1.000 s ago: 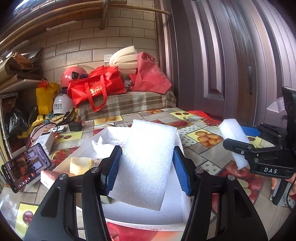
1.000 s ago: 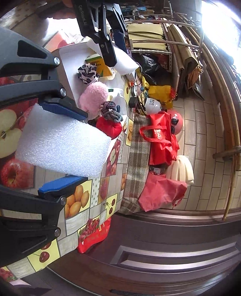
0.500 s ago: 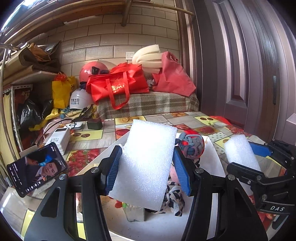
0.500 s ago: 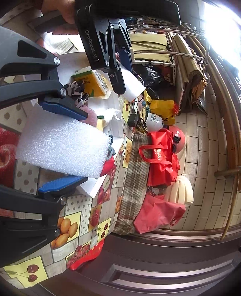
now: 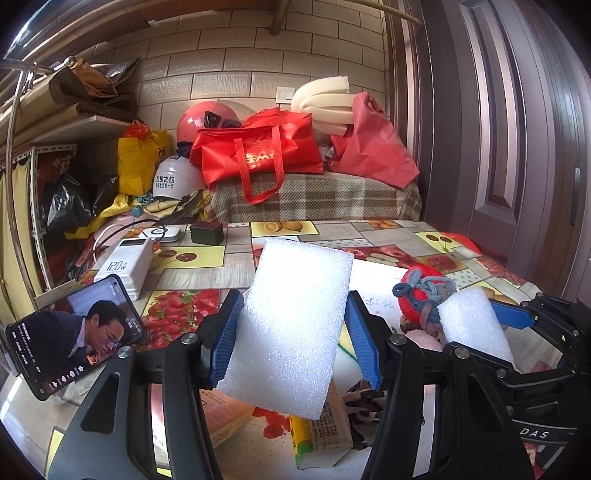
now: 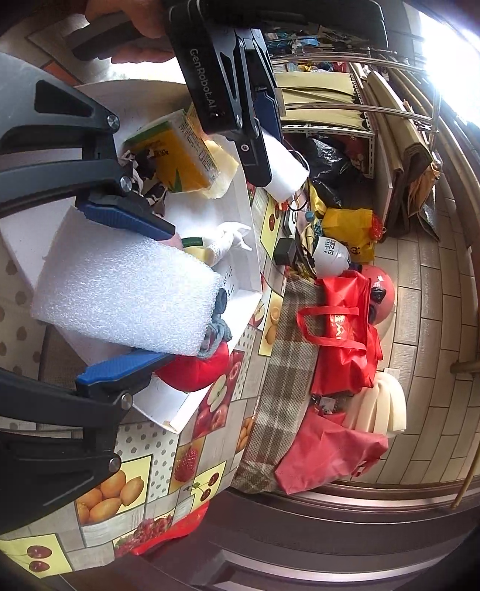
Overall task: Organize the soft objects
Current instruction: 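Release the foam pad into the box with the left tool while the right tool releases its pad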
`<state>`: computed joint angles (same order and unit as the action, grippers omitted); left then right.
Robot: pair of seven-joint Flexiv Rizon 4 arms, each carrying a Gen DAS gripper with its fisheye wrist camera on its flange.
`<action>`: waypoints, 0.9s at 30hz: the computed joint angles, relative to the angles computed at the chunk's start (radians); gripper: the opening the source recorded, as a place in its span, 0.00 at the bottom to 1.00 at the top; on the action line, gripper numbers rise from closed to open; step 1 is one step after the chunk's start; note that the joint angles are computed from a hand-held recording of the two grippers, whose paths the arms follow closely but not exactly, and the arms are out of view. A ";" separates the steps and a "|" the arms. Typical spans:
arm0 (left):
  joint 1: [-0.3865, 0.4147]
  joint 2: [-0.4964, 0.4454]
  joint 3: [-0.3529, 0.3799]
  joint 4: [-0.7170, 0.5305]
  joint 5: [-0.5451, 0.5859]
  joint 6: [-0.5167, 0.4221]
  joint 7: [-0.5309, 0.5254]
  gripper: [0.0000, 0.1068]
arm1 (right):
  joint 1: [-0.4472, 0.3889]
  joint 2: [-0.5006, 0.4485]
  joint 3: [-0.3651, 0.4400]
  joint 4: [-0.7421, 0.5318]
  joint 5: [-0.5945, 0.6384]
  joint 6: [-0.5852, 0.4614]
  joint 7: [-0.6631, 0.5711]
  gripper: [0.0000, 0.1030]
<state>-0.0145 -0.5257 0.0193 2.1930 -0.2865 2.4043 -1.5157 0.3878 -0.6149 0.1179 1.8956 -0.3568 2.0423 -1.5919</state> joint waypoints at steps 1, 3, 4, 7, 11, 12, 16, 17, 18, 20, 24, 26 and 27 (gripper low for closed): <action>0.002 0.000 -0.001 -0.001 0.003 -0.004 0.000 0.53 | 0.012 -0.004 -0.011 -0.011 0.008 -0.008 -0.002 0.58; 0.007 0.001 -0.003 -0.004 0.010 -0.016 -0.001 0.53 | 0.046 -0.015 -0.041 -0.040 0.031 -0.026 -0.012 0.58; 0.011 0.002 -0.005 -0.005 0.014 -0.019 -0.004 0.53 | 0.069 -0.022 -0.064 -0.057 0.050 -0.033 -0.020 0.58; 0.013 0.003 -0.003 -0.004 0.022 -0.018 -0.008 0.53 | 0.147 -0.050 -0.140 -0.117 0.124 -0.055 -0.034 0.58; -0.008 0.000 0.007 -0.008 0.002 -0.017 0.021 0.53 | 0.184 -0.077 -0.179 -0.179 0.180 -0.107 -0.022 0.58; -0.013 0.000 0.009 -0.011 -0.006 -0.023 0.030 0.53 | 0.168 -0.077 -0.162 -0.179 0.170 -0.106 -0.020 0.58; -0.028 -0.002 0.012 -0.021 -0.043 -0.048 0.057 0.53 | 0.113 -0.074 -0.098 -0.159 0.123 -0.061 -0.028 0.58; -0.031 -0.002 0.014 -0.024 -0.051 -0.056 0.064 0.53 | 0.099 -0.074 -0.080 -0.154 0.107 -0.058 -0.029 0.58; -0.035 -0.002 0.015 -0.025 -0.059 -0.063 0.071 0.53 | 0.096 -0.073 -0.076 -0.149 0.099 -0.047 -0.033 0.57; -0.044 -0.003 0.019 -0.027 -0.074 -0.068 0.083 0.53 | 0.109 -0.072 -0.087 -0.139 0.098 -0.022 -0.052 0.57; -0.059 -0.006 0.025 -0.028 -0.102 -0.065 0.104 0.53 | 0.104 -0.074 -0.080 -0.139 0.101 -0.007 -0.057 0.58; -0.071 -0.008 0.029 -0.031 -0.123 -0.069 0.121 0.53 | 0.088 -0.077 -0.065 -0.149 0.094 -0.020 -0.040 0.64; -0.081 -0.010 0.033 -0.033 -0.139 -0.071 0.133 0.55 | 0.079 -0.079 -0.057 -0.152 0.091 -0.022 -0.031 0.76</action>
<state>-0.0952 -0.5357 0.0518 2.1601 -0.4255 2.3337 -1.3825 0.4668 -0.6937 0.0608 1.7439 -0.2653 2.0204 -1.6227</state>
